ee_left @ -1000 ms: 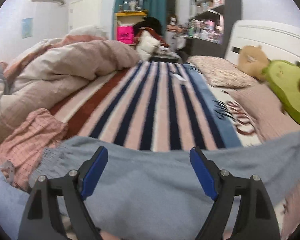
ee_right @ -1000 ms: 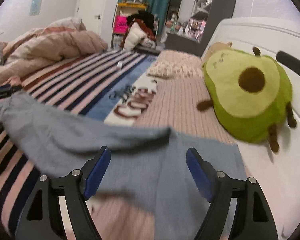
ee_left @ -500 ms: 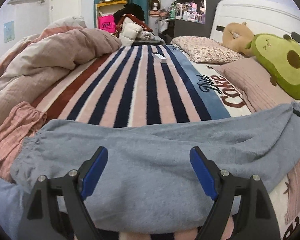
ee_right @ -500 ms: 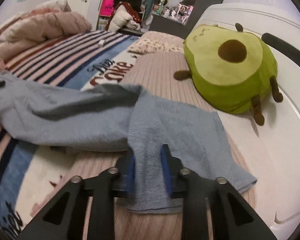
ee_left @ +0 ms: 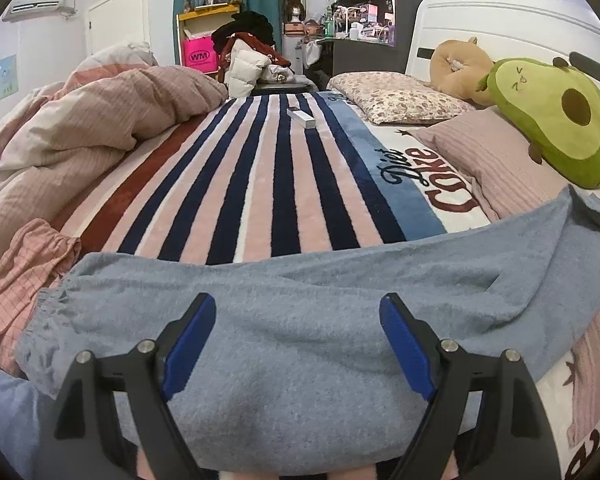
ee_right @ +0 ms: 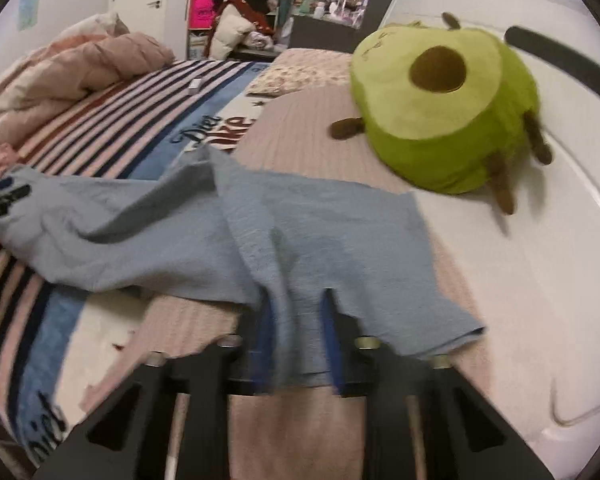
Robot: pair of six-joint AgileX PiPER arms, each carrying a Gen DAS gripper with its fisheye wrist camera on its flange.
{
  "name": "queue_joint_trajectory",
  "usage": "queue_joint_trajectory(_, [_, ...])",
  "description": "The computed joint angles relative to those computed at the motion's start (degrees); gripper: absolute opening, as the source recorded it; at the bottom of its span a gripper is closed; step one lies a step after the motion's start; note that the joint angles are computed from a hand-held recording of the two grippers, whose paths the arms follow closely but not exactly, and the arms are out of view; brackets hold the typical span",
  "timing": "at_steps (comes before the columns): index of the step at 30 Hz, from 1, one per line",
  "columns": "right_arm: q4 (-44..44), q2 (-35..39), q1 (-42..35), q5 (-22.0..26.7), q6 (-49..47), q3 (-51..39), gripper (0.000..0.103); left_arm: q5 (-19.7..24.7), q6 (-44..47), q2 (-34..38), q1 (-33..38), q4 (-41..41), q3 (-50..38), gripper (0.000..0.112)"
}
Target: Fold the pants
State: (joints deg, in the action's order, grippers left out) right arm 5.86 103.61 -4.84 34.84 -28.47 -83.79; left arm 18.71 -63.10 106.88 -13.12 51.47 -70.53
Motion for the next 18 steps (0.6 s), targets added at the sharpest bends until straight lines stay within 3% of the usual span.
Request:
queue_joint_trajectory(7, [-6.24, 2.09, 0.54, -4.72, 5.81, -5.36, 0.000, 1.39, 0.83, 0.85, -0.48, -0.08, -1.74, 0.081])
queue_joint_trajectory(13, [-12.45, 10.54, 0.61, 0.40, 8.90, -21.29, 0.000, 3.05, -0.59, 3.66, -0.10, 0.22, -4.98, 0.081])
queue_joint_trajectory(18, [-11.80, 20.67, -0.66, 6.14, 7.32, -37.26, 0.000, 5.90, -0.57, 6.61, -0.01, 0.76, -8.34, 0.081])
